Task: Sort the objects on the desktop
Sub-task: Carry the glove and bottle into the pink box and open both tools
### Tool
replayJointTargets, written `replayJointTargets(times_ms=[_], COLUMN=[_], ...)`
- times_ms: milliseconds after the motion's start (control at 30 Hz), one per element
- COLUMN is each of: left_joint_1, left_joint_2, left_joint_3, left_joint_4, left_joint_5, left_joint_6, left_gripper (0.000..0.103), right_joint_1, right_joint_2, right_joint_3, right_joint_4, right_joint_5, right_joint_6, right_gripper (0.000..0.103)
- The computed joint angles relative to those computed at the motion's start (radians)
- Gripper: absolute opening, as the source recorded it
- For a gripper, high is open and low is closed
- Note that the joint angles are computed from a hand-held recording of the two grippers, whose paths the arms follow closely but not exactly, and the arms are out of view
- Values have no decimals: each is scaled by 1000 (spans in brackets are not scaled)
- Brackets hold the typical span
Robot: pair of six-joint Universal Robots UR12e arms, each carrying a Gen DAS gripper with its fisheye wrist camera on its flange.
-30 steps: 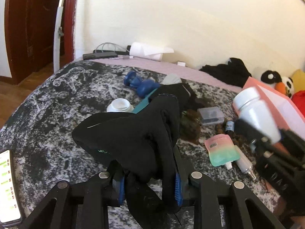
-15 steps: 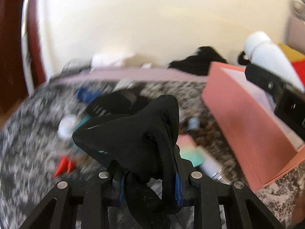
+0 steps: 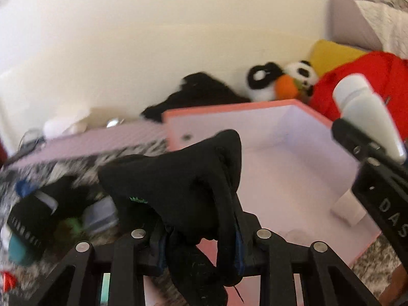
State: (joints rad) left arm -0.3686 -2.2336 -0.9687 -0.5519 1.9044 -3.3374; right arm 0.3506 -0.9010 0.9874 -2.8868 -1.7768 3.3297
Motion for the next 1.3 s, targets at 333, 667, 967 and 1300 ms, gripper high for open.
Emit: replayJointTargets(times_ms=[333, 667, 967, 1300], left_joint_1=[-6, -19, -15, 20], left_joint_2=[-56, -59, 8, 134], left_joint_3=[111, 126, 11, -201], left_joint_4=[-7, -11, 41, 88], left_joint_5=[-21, 9, 76, 158], left_joint_6=[-40, 19, 42, 11], left_gripper=[103, 103, 103, 103], right_joint_1=[-67, -77, -55, 4], right_joint_2=[-33, -65, -36, -8], right_joint_3=[77, 133, 80, 20], right_joint_4=[-38, -170, -163, -159], right_joint_5=[-16, 50, 60, 84], right_joint_6=[253, 275, 246, 153], right_gripper=[98, 102, 102, 102])
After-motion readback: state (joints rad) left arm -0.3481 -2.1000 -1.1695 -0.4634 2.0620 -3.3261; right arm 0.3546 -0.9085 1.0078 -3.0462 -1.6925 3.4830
